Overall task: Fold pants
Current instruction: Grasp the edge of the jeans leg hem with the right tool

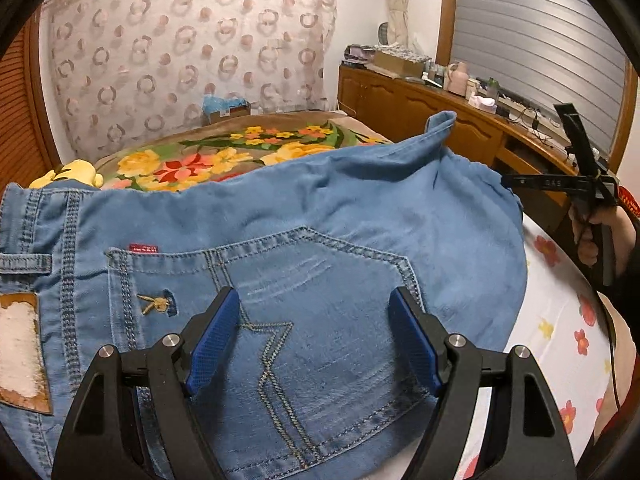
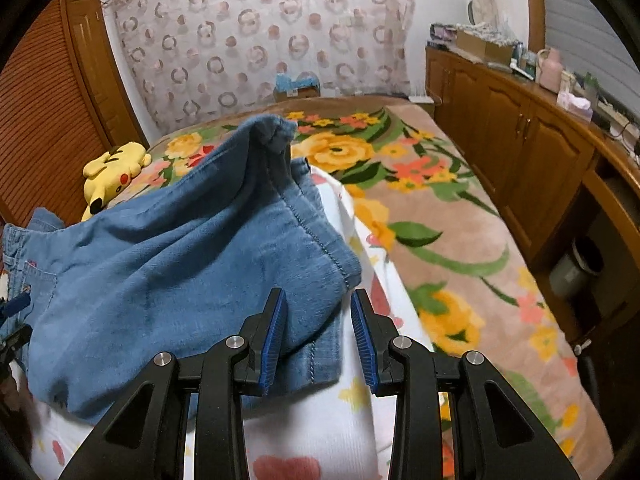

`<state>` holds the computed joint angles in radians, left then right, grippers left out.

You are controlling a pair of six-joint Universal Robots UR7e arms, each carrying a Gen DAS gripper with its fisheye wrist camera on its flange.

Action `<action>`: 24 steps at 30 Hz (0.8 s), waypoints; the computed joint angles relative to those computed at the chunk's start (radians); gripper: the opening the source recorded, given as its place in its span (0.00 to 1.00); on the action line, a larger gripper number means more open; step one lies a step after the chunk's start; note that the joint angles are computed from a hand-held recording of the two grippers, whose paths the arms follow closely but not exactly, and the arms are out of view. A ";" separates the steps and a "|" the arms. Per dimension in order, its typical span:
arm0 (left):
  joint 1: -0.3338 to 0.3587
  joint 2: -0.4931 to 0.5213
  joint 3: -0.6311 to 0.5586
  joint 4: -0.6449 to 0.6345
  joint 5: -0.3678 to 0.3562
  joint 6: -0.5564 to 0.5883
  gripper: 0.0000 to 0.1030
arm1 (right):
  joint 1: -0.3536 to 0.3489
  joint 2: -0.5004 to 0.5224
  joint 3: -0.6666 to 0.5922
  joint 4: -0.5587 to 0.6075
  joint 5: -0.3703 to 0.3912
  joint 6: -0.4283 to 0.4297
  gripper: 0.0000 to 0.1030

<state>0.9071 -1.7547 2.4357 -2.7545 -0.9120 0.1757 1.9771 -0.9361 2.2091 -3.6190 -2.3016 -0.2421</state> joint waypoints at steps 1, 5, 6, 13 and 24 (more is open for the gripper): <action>0.002 0.004 0.001 -0.004 -0.001 0.000 0.76 | -0.008 -0.003 0.000 0.009 0.004 0.005 0.34; 0.005 0.011 0.010 -0.010 0.004 -0.001 0.76 | -0.025 -0.006 -0.005 0.041 0.018 0.037 0.34; 0.004 0.014 0.011 -0.011 0.007 0.000 0.76 | -0.024 -0.005 -0.007 0.045 0.018 0.041 0.34; 0.004 0.019 0.006 0.012 0.007 -0.013 0.76 | -0.018 -0.010 0.015 0.003 0.030 0.007 0.05; 0.017 0.039 -0.021 0.072 0.000 -0.041 0.77 | 0.025 0.014 0.104 -0.236 -0.080 -0.028 0.01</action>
